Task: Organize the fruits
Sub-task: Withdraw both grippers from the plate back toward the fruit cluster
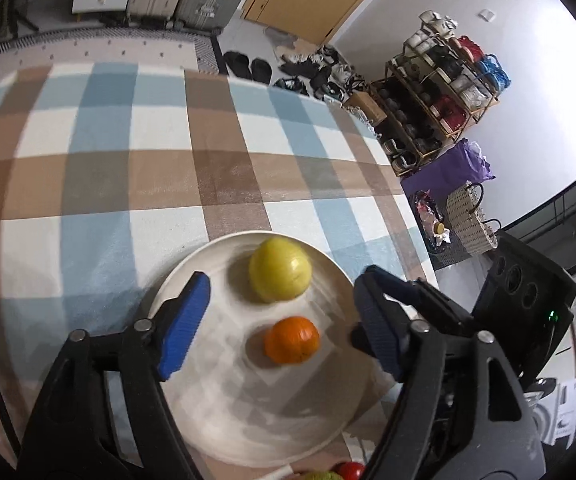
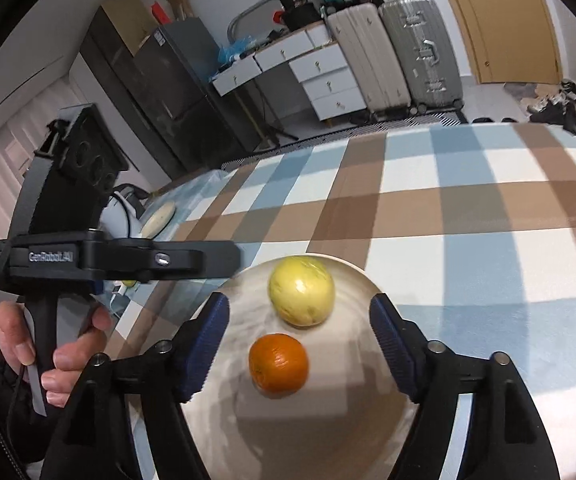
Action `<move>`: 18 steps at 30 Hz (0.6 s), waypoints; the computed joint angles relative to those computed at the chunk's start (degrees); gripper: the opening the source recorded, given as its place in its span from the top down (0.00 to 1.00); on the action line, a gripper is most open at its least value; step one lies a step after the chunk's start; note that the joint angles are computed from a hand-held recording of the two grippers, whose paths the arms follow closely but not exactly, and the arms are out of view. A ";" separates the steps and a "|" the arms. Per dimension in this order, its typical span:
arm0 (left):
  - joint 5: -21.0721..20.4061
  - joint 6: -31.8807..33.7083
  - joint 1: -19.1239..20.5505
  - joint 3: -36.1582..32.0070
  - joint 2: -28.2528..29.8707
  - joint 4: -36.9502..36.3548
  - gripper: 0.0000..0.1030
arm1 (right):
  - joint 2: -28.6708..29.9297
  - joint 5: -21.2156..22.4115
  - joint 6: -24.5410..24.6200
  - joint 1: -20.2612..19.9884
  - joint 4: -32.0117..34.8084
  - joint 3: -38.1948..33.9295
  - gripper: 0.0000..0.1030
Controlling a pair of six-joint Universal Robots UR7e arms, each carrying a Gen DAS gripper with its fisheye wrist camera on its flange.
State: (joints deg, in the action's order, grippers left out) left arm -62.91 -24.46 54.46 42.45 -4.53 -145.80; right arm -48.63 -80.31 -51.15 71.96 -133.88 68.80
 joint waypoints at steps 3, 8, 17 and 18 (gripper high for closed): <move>2.99 -0.06 -2.13 8.62 -4.55 -4.19 0.21 | -3.16 1.54 -0.42 -0.66 -1.45 3.51 0.12; 10.44 -2.20 -7.01 24.86 -13.29 -11.37 0.14 | -11.23 7.26 -2.67 -2.37 -5.40 13.06 0.02; 24.30 -7.21 -17.21 46.59 -24.05 -17.96 0.01 | -23.90 14.39 -7.63 -4.63 -11.49 29.12 0.00; 25.13 -7.53 -18.23 48.68 -24.86 -19.13 0.01 | -24.63 14.56 -8.13 -4.71 -11.81 30.08 0.00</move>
